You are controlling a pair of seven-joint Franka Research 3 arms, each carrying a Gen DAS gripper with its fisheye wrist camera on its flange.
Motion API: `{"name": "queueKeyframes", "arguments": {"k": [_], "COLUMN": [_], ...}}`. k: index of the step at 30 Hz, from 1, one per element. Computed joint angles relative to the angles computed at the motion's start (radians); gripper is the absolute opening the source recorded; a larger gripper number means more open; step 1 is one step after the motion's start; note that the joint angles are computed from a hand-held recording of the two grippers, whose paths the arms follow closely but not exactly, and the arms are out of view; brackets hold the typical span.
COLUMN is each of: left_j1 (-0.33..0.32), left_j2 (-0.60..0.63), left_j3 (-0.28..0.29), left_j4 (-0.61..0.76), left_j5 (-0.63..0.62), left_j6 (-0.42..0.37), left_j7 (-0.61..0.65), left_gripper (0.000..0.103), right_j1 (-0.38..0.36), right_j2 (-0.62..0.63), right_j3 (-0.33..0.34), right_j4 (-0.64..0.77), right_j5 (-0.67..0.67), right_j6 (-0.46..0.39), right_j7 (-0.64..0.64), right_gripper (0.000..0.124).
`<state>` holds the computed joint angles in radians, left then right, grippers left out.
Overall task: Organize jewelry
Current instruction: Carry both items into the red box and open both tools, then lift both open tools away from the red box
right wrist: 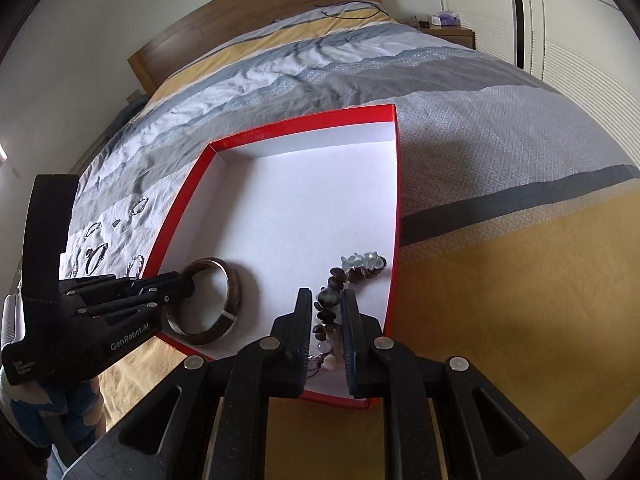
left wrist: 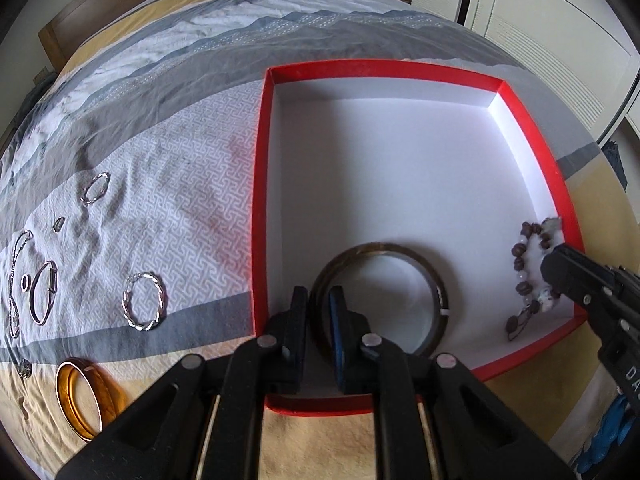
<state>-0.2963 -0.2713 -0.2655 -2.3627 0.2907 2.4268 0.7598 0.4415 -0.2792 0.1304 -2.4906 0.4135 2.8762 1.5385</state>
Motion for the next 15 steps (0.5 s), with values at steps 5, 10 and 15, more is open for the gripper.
{"name": "queueKeyframes", "arguments": {"k": [5, 10, 15], "left_j1": [-0.015, -0.024, -0.041], "left_j2": [-0.037, -0.119, -0.239], "left_j3": [0.018, 0.010, -0.003], "left_j4": [-0.026, -0.055, -0.088], "left_j5": [-0.064, -0.075, -0.070], "left_j6": [0.029, 0.032, 0.006], "left_j7": [0.033, 0.035, 0.019], "left_gripper": [0.014, 0.015, 0.016], "right_j1": [-0.031, -0.051, -0.062], "right_j2": [-0.042, -0.128, -0.236], "right_j3": [0.037, 0.054, 0.069], "right_j4": [-0.020, -0.059, -0.100], "right_j5": [-0.069, -0.123, -0.151], "right_j6": [-0.013, -0.030, -0.067], "right_j7": [0.049, 0.113, 0.175], "right_gripper": [0.039, 0.039, 0.040]}}
